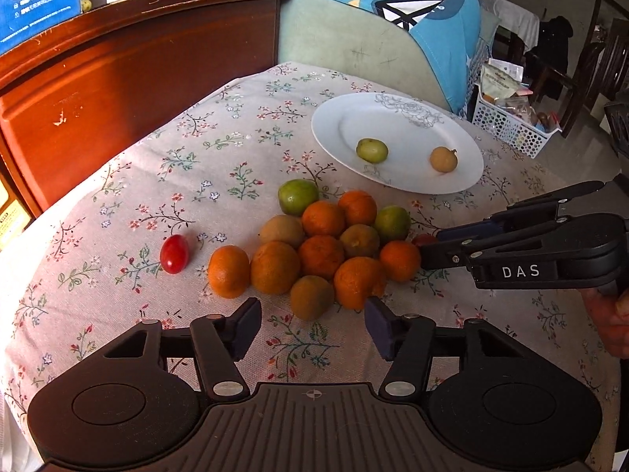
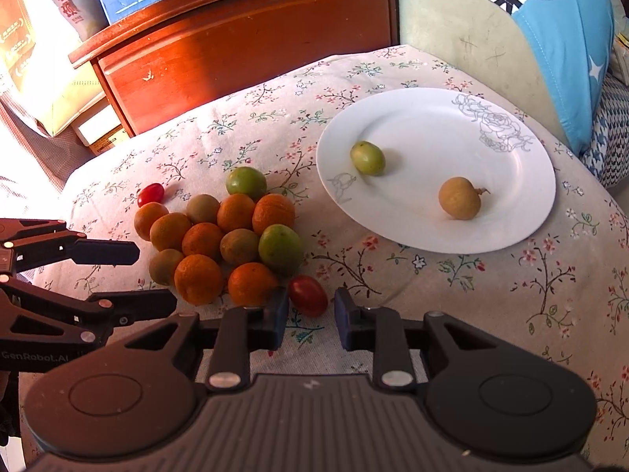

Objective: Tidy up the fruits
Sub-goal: 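Grasp a yellow-brown fruit with the left tool while the right grasps a red cherry tomato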

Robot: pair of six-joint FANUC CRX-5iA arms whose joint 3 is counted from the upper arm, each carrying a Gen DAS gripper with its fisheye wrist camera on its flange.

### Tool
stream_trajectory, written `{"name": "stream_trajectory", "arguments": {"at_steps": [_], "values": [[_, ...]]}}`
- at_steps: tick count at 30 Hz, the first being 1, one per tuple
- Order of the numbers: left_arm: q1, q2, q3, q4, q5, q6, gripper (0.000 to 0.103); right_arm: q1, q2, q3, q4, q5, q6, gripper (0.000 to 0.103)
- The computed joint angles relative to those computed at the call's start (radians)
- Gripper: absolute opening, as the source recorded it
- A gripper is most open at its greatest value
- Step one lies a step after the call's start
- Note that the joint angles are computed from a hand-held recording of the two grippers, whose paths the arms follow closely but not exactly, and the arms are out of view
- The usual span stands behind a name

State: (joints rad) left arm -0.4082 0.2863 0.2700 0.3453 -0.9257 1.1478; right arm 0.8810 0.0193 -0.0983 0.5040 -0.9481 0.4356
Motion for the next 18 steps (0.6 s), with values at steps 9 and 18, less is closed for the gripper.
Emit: {"name": "stream_trajectory", "arguments": {"at_steps": [9, 18], "values": [[0.001, 0.019, 0.002, 0.026, -0.005, -0.011, 0.037, -0.003, 0.001, 0.004, -0.008, 0.002, -0.008, 0.021], [0.005, 0.023, -0.007, 0.049, 0.012, -0.048, 0.037, -0.003, 0.003, 0.003, -0.003, 0.004, -0.014, 0.021]]}}
